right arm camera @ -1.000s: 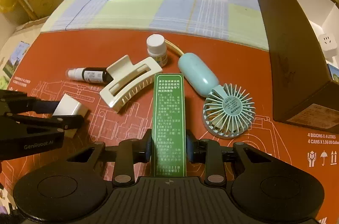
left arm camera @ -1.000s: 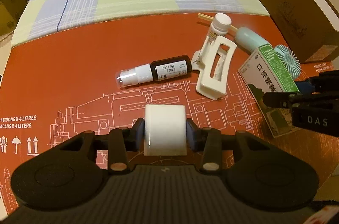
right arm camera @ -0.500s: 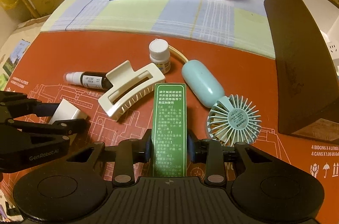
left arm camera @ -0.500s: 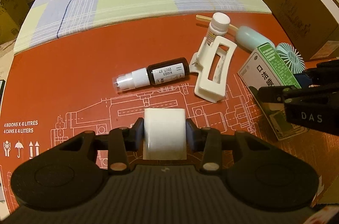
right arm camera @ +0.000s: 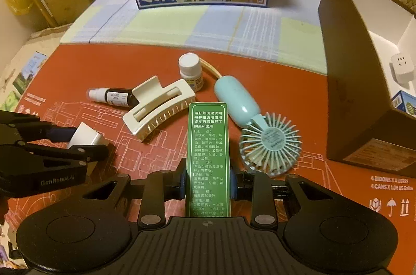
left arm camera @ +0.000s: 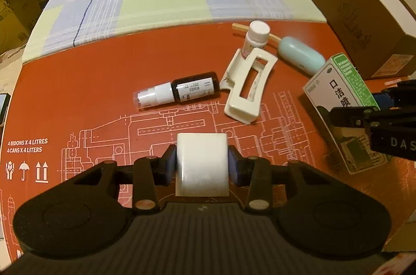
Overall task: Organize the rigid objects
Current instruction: 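Carry the charger with the left tool while the right tool carries the green box into the cardboard box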
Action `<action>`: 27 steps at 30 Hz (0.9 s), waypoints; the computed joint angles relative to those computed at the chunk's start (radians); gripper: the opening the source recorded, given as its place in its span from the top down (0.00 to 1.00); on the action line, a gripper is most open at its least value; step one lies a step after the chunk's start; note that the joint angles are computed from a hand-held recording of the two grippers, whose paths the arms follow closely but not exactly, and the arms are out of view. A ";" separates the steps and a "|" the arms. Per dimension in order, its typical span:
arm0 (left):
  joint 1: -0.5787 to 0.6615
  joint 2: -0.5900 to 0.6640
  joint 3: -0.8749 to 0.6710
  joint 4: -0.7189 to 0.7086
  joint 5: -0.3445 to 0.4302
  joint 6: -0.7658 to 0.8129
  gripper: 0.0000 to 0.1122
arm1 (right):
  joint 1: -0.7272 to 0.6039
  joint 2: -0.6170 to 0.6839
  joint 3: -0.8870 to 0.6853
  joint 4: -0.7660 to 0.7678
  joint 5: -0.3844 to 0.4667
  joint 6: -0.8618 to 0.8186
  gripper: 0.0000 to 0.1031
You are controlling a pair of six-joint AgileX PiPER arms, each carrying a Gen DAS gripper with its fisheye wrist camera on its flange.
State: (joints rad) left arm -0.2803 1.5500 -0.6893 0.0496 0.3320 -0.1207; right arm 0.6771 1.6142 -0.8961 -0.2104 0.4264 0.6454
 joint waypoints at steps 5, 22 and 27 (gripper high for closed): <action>-0.042 -0.065 0.002 0.030 0.034 -0.078 0.68 | -0.051 -0.104 0.070 0.112 -0.009 -0.132 0.74; -0.333 -0.134 -0.223 0.218 0.151 -0.390 0.68 | -0.427 -0.481 0.178 0.615 0.153 -0.789 0.74; -0.405 -0.044 -0.359 0.259 0.151 -0.435 0.68 | -0.633 -0.506 0.130 0.751 0.243 -1.000 0.74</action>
